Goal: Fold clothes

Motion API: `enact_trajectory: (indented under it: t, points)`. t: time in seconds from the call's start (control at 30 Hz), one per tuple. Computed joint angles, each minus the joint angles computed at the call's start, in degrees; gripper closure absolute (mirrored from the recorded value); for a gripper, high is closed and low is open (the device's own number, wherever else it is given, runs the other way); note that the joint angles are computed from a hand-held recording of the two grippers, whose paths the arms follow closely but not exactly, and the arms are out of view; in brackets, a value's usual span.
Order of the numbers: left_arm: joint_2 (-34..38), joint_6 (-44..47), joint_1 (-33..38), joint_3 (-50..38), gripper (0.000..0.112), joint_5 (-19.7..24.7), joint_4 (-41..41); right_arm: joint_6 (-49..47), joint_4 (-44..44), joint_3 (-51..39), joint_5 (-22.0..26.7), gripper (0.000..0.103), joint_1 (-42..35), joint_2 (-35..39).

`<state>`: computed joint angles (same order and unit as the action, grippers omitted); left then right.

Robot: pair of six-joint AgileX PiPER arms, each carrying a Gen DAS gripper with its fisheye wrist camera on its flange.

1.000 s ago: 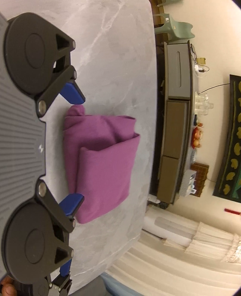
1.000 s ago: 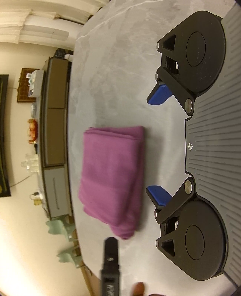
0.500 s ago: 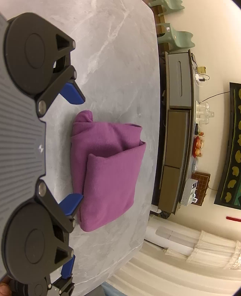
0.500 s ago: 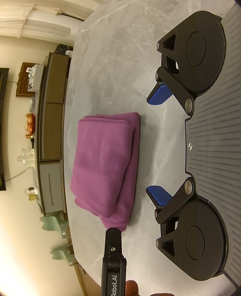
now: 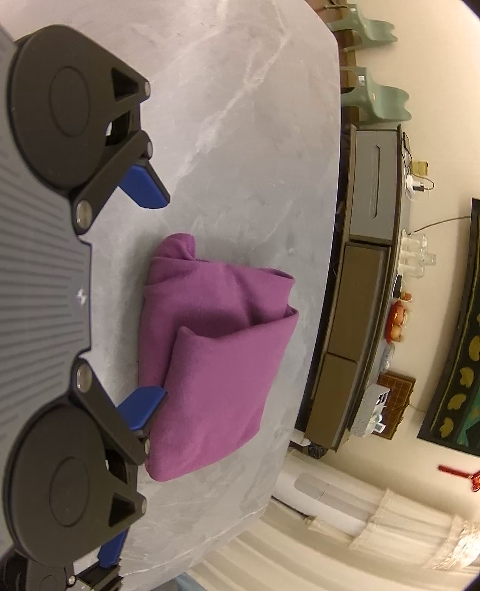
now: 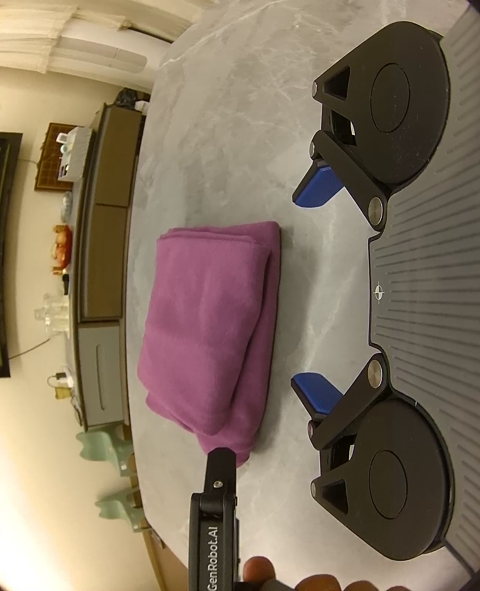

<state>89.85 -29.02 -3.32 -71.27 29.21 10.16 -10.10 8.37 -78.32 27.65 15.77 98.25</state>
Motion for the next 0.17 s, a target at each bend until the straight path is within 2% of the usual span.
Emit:
enact_trajectory:
  t: [0.17]
  points:
    - [-0.33,3.63,0.52,0.46,0.009,-0.67,-5.12,-0.55,1.15,-0.18,0.26,0.004,-0.24,0.21]
